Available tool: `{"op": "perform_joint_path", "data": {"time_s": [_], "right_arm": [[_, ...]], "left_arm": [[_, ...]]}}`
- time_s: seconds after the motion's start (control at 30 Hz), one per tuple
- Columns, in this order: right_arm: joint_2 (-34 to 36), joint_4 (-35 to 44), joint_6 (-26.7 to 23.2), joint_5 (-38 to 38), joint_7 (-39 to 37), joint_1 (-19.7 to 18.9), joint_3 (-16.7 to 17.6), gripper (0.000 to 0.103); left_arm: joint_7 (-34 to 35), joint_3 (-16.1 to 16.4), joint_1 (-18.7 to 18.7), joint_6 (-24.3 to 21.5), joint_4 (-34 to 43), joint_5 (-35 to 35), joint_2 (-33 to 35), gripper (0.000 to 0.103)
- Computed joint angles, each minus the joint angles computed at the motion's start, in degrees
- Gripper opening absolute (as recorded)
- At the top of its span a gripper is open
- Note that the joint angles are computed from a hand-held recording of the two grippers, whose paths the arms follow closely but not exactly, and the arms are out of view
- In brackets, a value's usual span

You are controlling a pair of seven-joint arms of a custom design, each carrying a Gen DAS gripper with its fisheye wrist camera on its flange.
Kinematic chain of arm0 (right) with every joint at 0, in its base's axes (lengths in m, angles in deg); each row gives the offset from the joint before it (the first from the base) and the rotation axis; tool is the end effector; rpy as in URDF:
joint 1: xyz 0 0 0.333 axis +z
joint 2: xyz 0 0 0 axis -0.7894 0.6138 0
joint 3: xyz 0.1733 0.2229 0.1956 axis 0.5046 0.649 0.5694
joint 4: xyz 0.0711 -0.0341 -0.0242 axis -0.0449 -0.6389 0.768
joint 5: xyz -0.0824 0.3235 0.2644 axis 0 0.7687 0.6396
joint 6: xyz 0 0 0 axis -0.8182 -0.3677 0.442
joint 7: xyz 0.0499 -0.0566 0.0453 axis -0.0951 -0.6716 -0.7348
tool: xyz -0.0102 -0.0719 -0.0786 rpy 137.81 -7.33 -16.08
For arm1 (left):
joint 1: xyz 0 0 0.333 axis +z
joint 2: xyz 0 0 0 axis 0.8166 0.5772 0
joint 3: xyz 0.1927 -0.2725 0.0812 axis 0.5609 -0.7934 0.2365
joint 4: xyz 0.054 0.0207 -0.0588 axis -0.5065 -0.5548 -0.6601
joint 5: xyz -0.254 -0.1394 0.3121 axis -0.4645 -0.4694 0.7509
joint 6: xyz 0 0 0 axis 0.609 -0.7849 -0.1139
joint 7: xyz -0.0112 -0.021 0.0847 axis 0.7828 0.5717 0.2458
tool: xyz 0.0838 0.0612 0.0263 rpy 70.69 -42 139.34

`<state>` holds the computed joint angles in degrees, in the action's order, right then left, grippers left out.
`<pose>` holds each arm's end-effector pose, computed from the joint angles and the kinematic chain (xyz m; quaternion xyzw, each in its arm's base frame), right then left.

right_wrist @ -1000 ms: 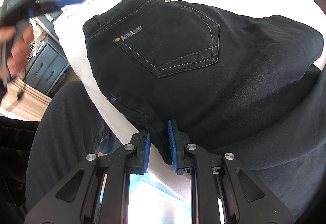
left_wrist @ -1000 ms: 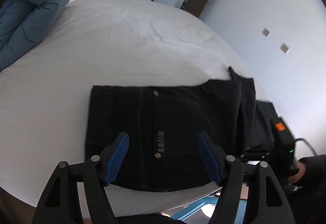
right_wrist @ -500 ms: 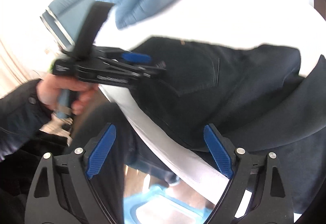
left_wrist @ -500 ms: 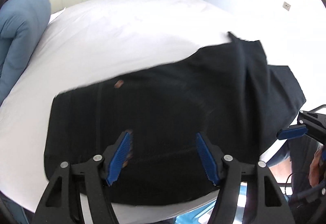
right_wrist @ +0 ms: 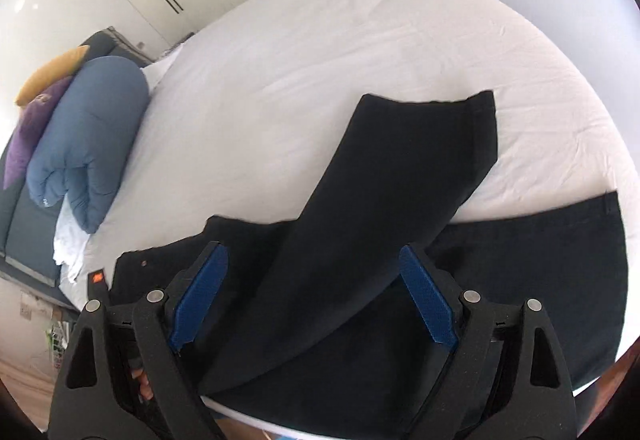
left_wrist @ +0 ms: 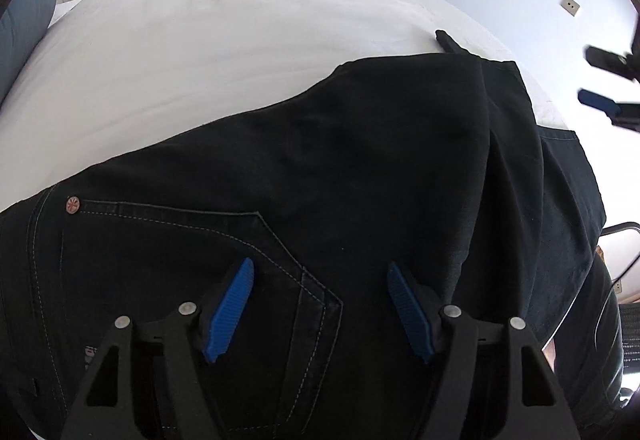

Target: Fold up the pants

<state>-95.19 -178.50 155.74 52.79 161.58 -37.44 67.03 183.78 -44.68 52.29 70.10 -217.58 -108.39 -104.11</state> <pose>0.3916 0.0854 0.5663 -0.5374 0.7781 -0.1081 0.3069 0.4378 -0.0424 0.4868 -0.5042 0.8266 -0.2473 0.0356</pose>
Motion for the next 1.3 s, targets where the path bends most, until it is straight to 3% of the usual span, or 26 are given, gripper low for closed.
{"op": "perform_joint_path", "data": {"time_s": [0.2, 0.27, 0.43, 0.53, 0.57, 0.63, 0.67, 0.7, 0.77, 0.87, 0.93, 1.03, 1.2, 1.3], "right_arm": [[20.64, 16.19, -5.37, -4.91, 0.25, -4.71, 0.94, 0.088], [27.13, 21.85, -8.37, -10.77, 5.22, -7.17, 3.35, 0.088], [36.72, 28.89, -12.38, -15.74, 11.76, -7.58, 3.21, 0.088], [40.85, 32.3, -16.54, -16.85, 12.42, -7.4, 2.52, 0.086], [41.56, 32.64, -16.69, -17.23, 12.6, -7.29, 2.36, 0.086], [42.24, 32.79, -16.11, -18.68, 13.53, -7.06, 2.11, 0.079], [42.37, 32.93, -15.91, -19.02, 13.56, -6.97, 2.04, 0.067], [42.49, 33.03, -15.39, -19.14, 13.1, -6.92, 2.0, 0.061], [42.86, 33.16, -14.04, -18.59, 11.91, -6.88, 1.95, 0.039], [42.72, 32.86, -11.89, -15.82, 10.15, -7.38, 1.56, 0.029], [41.66, 31.14, -8.72, -12.56, 9.48, -8.02, 1.22, 0.023], [39.53, 28.0, -3.75, -7.36, 8.17, -8.86, 0.76, 0.01], [33.39, 21.56, 4.16, -3.69, 5.89, -9.71, -0.14, 0.006], [27.39, 16.36, 8.45, -3.09, 5.29, -10.03, -0.62, 0.005]], "left_arm": [[-0.27, -0.36, -1.05, 1.98, -1.09, -1.6, -0.13, 0.084], [-0.07, -0.05, -1.55, 3.0, -1.66, -2.96, -0.2, 0.084], [0.65, 0.77, -2.35, 4.1, -2.27, -5.63, -0.38, 0.082], [1.1, 1.81, -1.4, 4.24, -2.8, -5.97, -1.09, 0.064], [0.76, 2.07, -1.07, 4.19, -2.7, -6.35, -0.96, 0.054], [0.39, 3.21, -0.29, 2.79, -1.99, -7.3, -0.47, 0.036], [0.16, 4.11, 0.01, 1.12, -1.13, -8.27, 0.25, 0.022], [0.27, 5.39, 0.28, -1.29, -0.19, -9.88, 0.66, 0.0], [0.73, 5.89, 0.93, -2.66, 0.74, -12.56, 0.63, 0.0], [2.35, 7.79, 0.86, -8.34, 3.57, -18.22, 2.31, 0.0], [2.42, 9.57, 0.98, -15.38, 6.0, -23.24, 5.67, 0.0], [0.6, 7.3, 2.39, -17.8, 7.43, -23.15, 10.06, 0.0], [0.45, 6.07, 6.19, -20.72, 6.63, -29.38, 14.69, 0.004], [0.24, 3.95, 7.42, -19.68, 6.9, -28.05, 14.67, 0.004]]}}
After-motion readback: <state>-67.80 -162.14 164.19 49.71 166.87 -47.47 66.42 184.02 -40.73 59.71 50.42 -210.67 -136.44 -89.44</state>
